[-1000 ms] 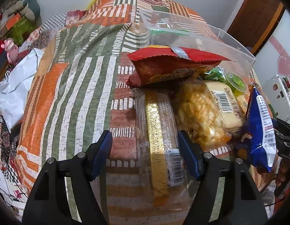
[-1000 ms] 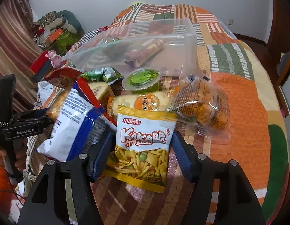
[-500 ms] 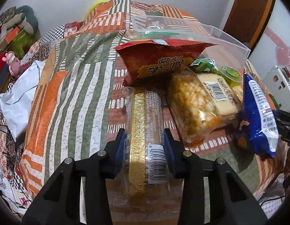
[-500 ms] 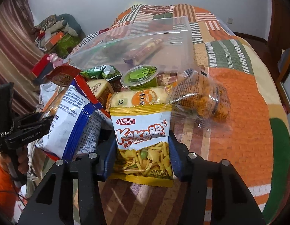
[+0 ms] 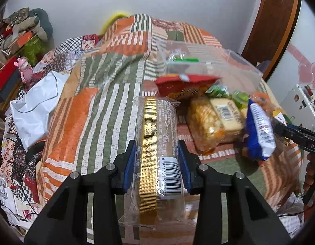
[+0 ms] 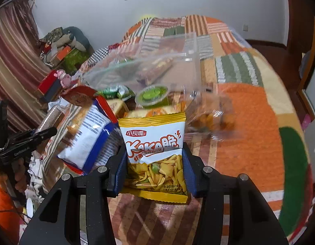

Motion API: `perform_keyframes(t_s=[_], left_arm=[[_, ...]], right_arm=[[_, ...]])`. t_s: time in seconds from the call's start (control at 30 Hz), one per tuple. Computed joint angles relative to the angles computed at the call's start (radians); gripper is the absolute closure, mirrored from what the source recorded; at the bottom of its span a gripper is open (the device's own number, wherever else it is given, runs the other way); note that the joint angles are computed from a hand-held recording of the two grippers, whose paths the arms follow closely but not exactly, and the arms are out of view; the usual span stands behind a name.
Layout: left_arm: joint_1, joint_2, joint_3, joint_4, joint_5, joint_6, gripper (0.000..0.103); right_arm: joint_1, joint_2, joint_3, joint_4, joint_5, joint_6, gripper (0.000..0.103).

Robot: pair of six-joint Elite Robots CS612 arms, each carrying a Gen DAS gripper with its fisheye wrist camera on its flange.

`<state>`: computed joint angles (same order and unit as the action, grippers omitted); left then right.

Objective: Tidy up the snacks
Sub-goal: 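Grasp the yellow Kaka bag with the right gripper while the left gripper grasps the wafer stick pack, then carry the Kaka bag into the clear box with the right tool while the left drops the wafer sticks in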

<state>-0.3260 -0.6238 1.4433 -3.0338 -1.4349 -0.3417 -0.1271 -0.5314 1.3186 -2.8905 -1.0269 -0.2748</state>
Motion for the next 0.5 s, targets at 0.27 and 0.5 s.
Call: perform_keyframes(t_s=[0.27,0.5], left_arm=[[-0.010,-0.026,0.016,-0.085,0.014,0.027,0.064],[-0.017,-0.029,-0.010,-0.124,0.024,0.059,0.063]], right_arm=[[0.000,-0.008,0.002,-0.098,0.006,0.016,0.059],[0.004,0.000,-0.028,-0.140,0.000,0.025,0.058]])
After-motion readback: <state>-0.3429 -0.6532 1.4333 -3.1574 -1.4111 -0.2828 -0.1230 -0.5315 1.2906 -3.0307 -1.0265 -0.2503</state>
